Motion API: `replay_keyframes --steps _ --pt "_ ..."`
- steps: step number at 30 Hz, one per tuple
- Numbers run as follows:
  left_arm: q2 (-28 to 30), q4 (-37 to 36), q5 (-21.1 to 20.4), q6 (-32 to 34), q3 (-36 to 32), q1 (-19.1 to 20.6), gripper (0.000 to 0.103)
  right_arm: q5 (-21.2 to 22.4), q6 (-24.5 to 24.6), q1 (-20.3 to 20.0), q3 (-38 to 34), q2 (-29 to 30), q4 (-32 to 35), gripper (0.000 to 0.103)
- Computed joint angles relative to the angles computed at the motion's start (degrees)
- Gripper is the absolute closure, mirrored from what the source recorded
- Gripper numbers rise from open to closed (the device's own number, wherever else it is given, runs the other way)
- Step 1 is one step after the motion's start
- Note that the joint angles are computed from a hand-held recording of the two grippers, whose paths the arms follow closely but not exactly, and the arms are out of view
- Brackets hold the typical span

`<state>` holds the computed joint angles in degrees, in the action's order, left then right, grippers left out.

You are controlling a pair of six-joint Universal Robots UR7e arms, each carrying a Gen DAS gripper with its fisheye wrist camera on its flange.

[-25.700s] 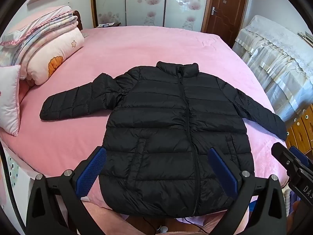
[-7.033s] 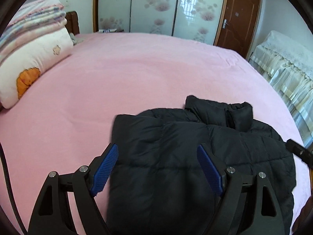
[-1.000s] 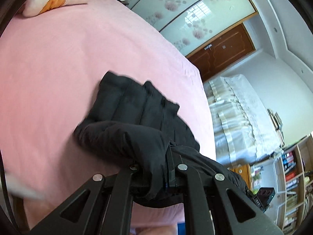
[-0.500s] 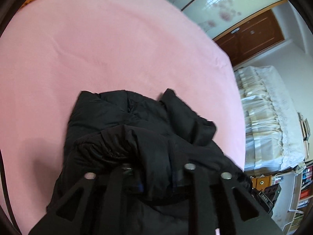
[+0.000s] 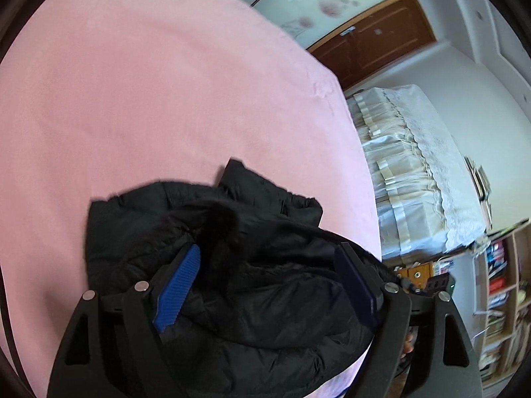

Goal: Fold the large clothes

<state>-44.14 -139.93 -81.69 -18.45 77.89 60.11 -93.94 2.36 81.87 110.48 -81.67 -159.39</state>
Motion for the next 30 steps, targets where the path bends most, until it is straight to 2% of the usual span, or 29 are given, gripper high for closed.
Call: replay_keyframes --steps 5,8,11,13,18,21,25,28,29,30 --pt "-1.1 -0.1 5.2 3.4 -0.3 -1.4 0.016 1.2 -0.4 0.9 -0.1 -1.6 -1.2 0.027" --pt "-1.4 -0.2 8.2 7.5 -0.4 -2.2 0.016 -3.9 -3.1 2.3 -0.6 -1.1 -3.8 0.027" --pt "-0.6 -1.7 14.0 17.5 0.2 -3.7 0.016 -10.6 -10.0 4.0 -1.8 1.1 -6.2 0.027" --pt "-0.2 -3.2 17.2 24.9 1.1 -4.5 0.016 -14.2 -17.3 4.6 -2.6 3.0 -7.9 0.027" --pt "1.6 -7.2 24.4 45.8 4.0 -7.0 0.016 -16.6 -26.9 4.0 -4.5 5.9 -6.6 0.027" --pt "3.2 -8.0 27.7 54.0 4.3 -7.6 0.016 -16.9 -29.6 3.5 -5.4 7.1 -5.9 0.027" --pt "5.8 -6.7 30.1 56.3 1.4 -7.1 0.016 -18.9 -33.3 3.2 -6.3 8.9 -5.1 0.027" --pt "7.1 -4.2 29.5 54.6 -1.4 -6.0 0.016 -19.4 -36.7 3.4 -6.0 9.6 -5.2 0.027" --pt "7.6 -3.2 29.2 54.0 -2.5 -5.7 0.017 -19.8 -38.0 3.5 -5.9 9.8 -5.2 0.027" --pt "8.0 -2.0 28.5 53.4 -3.4 -5.3 0.027 -20.4 -39.0 3.8 -5.8 10.1 -5.2 0.027"
